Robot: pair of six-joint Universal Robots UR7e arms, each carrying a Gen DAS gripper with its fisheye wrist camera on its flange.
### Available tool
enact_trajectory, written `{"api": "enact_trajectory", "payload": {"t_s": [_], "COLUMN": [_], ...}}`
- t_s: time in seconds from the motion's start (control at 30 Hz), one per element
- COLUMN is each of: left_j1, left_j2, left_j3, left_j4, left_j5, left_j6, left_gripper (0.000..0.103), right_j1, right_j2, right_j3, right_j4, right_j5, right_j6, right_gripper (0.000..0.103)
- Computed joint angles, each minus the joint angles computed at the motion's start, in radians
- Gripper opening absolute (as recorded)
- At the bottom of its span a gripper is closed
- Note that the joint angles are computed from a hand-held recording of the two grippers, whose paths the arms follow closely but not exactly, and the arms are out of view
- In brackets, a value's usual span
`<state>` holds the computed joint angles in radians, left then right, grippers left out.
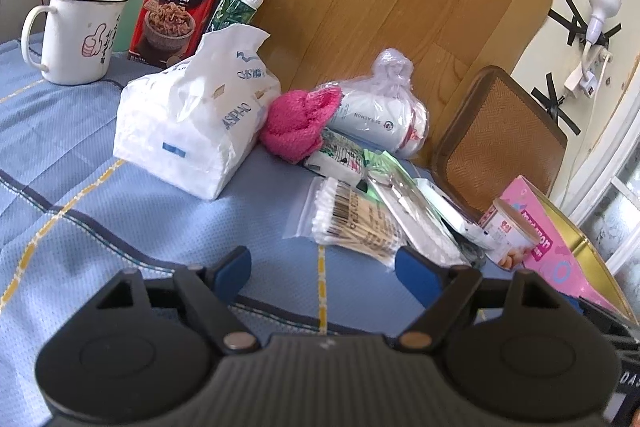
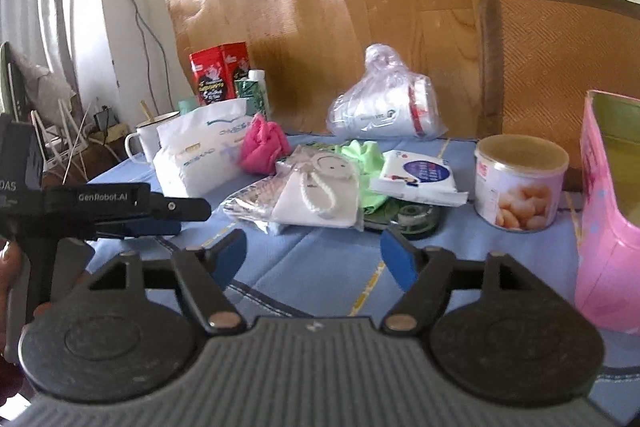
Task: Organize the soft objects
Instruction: 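Reach the right gripper to the white smiley earphone bag and grasp it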
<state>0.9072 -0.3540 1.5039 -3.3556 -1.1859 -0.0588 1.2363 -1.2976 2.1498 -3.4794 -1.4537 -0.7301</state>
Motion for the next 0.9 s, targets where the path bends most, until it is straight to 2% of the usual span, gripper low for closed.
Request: {"api": "enact_trajectory", "payload": {"t_s": [0.2, 0.43, 0.67, 0.77, 0.8, 0.83, 0.87, 0.9], "left_j1": [0.005, 0.008, 0.01, 0.011, 0.011, 0.011, 0.012, 0.012], "left_j2": [-0.003, -0.006, -0.006, -0.005, -0.006, -0.006, -0.006, -0.006], "left_j3": [-0.001, 0.001, 0.0, 0.0, 0.0, 0.0, 0.0, 0.0], "left_j4": [0.006, 0.004, 0.004, 0.005, 0.004, 0.004, 0.003, 0.003], "left_j5": [-0.015, -0.025, -0.041, -0.044, -0.045, -0.046, -0.046, -0.045], "left_j6": [-0.01, -0.017, -0.01, -0.01, -0.011, -0.012, -0.012, -0.012], "left_gripper": [0.082, 0.082, 0.084, 0.084, 0.084, 0.084, 0.084, 0.084], "right_j1": [0.035, 0.075, 0.112, 0.122, 0.124, 0.124, 0.128, 0.133], "right_j2": [0.04, 0.104, 0.176, 0.206, 0.21, 0.211, 0.215, 0.226], "right_j3": [-0.025, -0.104, -0.155, -0.186, -0.193, -0.196, -0.198, -0.197], "right_j4": [-0.025, 0.024, -0.002, -0.016, -0.009, -0.003, -0.003, -0.031], "right_j5": [-0.044, -0.109, -0.235, -0.275, -0.281, -0.282, -0.293, -0.312], "right_j6": [-0.087, -0.121, -0.287, -0.333, -0.337, -0.342, -0.353, -0.373], "right_gripper": [0.092, 0.092, 0.092, 0.091, 0.087, 0.069, 0.058, 0.04]}}
